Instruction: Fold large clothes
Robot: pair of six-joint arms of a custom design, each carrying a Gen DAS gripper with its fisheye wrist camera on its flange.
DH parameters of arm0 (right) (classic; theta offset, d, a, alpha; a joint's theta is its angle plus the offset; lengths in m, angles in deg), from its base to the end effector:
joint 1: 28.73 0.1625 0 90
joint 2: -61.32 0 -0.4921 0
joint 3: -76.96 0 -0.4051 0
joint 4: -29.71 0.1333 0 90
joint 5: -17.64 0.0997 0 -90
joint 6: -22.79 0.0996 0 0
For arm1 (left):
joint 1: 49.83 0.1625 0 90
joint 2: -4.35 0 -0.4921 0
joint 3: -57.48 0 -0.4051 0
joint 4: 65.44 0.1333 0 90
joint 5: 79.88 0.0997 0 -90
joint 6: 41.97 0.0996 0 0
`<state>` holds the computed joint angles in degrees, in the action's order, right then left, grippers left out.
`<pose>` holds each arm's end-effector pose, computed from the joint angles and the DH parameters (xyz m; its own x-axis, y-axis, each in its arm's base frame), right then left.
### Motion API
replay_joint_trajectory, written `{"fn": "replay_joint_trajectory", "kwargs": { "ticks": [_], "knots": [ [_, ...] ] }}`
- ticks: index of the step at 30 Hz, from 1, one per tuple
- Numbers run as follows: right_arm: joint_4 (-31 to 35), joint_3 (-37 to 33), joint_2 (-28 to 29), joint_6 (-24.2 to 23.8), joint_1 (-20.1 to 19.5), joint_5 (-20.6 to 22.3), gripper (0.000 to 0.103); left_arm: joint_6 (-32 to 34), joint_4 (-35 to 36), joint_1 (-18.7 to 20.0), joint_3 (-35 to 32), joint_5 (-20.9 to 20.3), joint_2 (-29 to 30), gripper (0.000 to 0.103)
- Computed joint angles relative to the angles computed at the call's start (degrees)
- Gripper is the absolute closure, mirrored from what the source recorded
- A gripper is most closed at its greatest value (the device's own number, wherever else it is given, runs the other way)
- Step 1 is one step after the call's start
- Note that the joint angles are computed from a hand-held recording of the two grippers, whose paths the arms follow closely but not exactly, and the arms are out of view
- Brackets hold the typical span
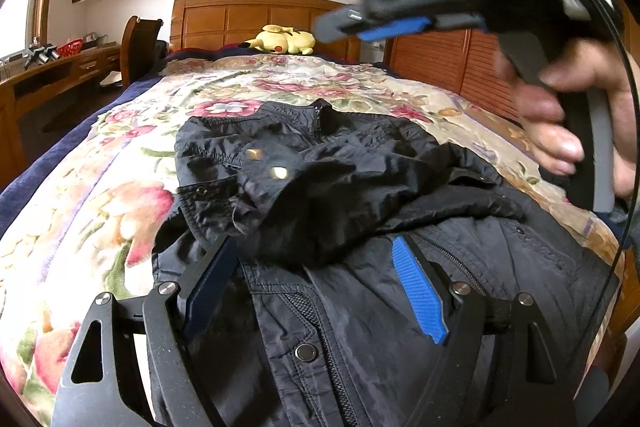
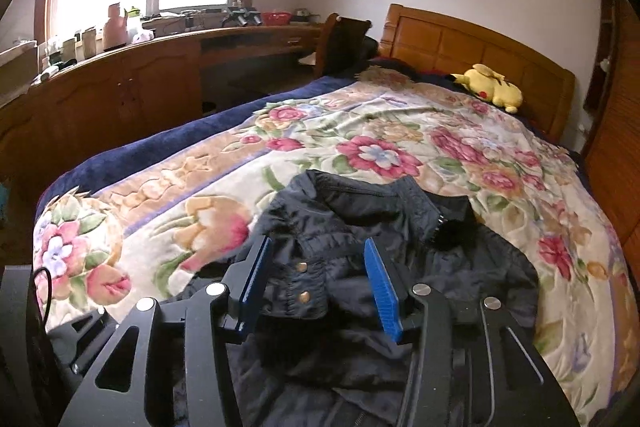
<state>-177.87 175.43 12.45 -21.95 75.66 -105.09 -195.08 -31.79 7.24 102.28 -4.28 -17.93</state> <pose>0.2512 -0.6596 0.2857 -0.6017 -0.0593 0.7965 -0.7274 0.4526 -0.5158 -0.3025 -0.7578 0.0583 -0.5880 0.6813 -0.4360 0.8045 0.4363 -0.4031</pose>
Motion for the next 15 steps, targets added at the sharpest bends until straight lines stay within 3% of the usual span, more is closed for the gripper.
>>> {"fn": "replay_joint_trajectory", "kwargs": {
  "ticks": [6, 10, 15],
  "knots": [
    [-7.6, 6.7, -1.8, 0.8, -2.0, -2.1, 0.053, -0.6, 0.5, 0.1, -0.8, -0.3, 0.4, 0.022],
    [-10.2, 10.0, -2.7, 3.7, -4.6, -4.1, 0.053, -0.6, 0.5, -0.1, -0.9, -0.9, 0.7, 0.022],
    [-13.6, 12.2, -2.3, 3.5, -7.3, -7.6, 0.053, -0.6, 0.7, -0.1, -1.4, -1.7, 1.1, 0.022]
  ]
}}
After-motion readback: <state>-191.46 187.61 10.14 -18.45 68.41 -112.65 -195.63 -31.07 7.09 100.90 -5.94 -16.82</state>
